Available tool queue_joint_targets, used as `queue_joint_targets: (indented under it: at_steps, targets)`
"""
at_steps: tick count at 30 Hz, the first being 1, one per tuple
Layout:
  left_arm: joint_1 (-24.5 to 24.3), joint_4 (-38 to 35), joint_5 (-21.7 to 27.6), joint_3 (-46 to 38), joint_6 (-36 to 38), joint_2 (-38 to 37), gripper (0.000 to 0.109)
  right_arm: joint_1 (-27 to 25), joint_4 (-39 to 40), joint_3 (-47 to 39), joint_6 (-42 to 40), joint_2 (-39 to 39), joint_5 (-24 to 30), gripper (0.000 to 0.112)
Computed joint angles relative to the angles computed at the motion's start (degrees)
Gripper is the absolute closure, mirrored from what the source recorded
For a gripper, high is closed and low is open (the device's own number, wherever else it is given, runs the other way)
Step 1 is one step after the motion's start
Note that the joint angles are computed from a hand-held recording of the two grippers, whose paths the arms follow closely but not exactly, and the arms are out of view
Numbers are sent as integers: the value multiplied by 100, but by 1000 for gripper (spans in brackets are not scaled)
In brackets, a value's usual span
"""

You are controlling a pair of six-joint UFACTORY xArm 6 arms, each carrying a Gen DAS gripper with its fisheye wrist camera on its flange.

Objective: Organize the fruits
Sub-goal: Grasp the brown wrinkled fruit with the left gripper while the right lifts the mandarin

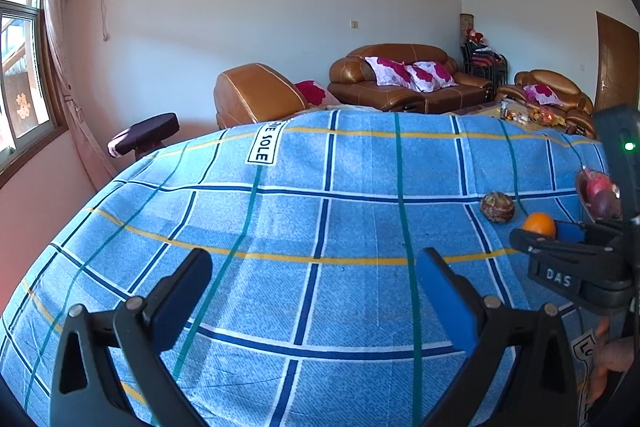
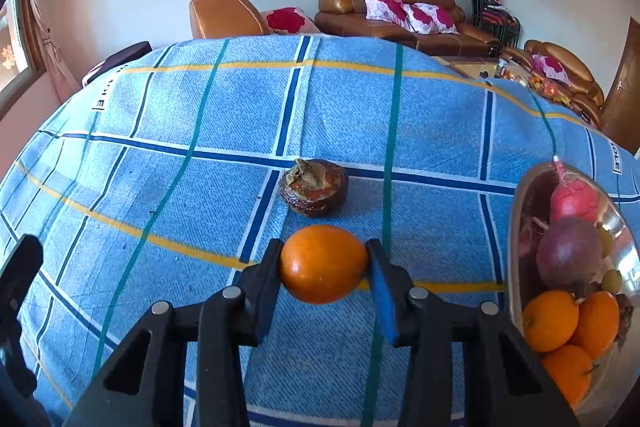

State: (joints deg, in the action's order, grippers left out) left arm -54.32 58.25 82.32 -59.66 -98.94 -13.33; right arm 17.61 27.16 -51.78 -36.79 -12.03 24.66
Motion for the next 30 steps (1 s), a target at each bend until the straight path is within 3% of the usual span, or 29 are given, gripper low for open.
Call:
queue_joint_targets:
  at_steps: [3,6,11,14,20,22,26,30]
  targets:
    - [81,17,-339,114,77,-88,6,-152,773,369,-543,-499,-199,69]
    - [137,63,-701,153,87,-101,6,-212,1283,817,-1094,-872,-859,69]
    - [512,-148,-1504,-482,586,471,6,-329,2747,830,-2308,-957,-1424,69]
    - [827,-301,-2005,-1118,1016,1065,10,-503,3188,667,-2674,-919,-1091,69]
    - [1338,-986,-2671,-2352,1962,2309,31,-509,3546,553,-3020,-811,-1364,69]
    - [1478,-1341,-2865,-2649,2228,2624,33,-593,3623,472,-3040,-769,-1292,69]
    - [1708,-2085,-2903,-3127,2715,3071,52,-713,3632,374,-2971,-686,-1199,69]
    - [1772,-2119,-2887,-3255,2714,3177,66,-689,3589,342,-2942,-636,-1222,69]
